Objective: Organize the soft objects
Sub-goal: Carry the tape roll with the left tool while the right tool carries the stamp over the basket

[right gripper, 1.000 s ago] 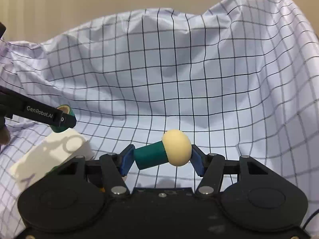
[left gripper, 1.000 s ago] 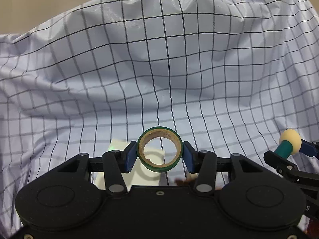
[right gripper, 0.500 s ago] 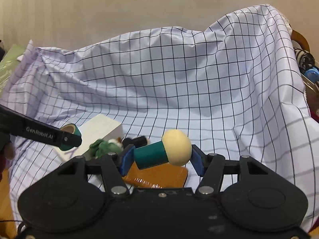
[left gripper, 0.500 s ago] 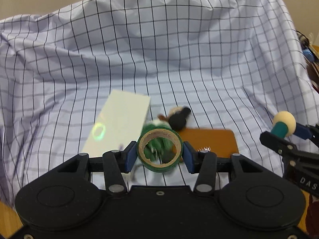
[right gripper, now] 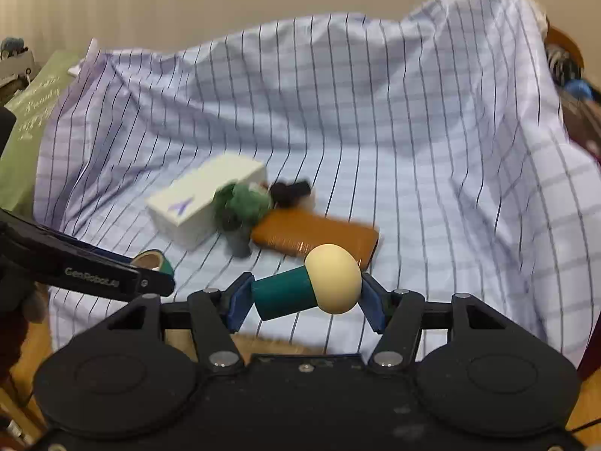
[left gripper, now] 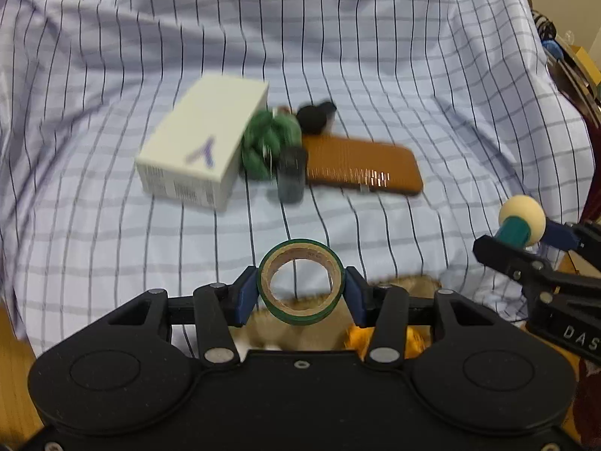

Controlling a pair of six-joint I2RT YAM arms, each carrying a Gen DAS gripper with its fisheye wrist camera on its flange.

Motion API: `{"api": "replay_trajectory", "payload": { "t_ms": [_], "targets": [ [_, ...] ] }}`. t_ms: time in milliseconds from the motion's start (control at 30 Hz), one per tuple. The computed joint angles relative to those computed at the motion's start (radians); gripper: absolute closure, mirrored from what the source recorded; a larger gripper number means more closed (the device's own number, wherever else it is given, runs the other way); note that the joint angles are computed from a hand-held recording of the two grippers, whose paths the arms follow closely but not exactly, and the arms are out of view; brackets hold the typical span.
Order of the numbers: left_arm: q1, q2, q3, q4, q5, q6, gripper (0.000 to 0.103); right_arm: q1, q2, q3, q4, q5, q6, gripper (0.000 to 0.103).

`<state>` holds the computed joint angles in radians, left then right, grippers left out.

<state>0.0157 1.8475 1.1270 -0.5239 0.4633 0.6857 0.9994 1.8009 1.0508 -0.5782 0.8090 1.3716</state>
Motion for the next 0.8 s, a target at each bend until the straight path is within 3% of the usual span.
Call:
{"api": "replay_trajectory", "payload": {
  "t_ms": [467,800],
  "targets": [
    [0.062,-0.036,-0.167,0.004,-0.033,0.042,0.055,0.099,0.066,0.024,-0.003,-0.134,0.138,0.044],
    [0.108,-0.144,-0.302,0.056,-0.02,0.068,0.055,0.166,0.098,0.089,-0.107,-0.078,0.278,0.044]
  ]
}}
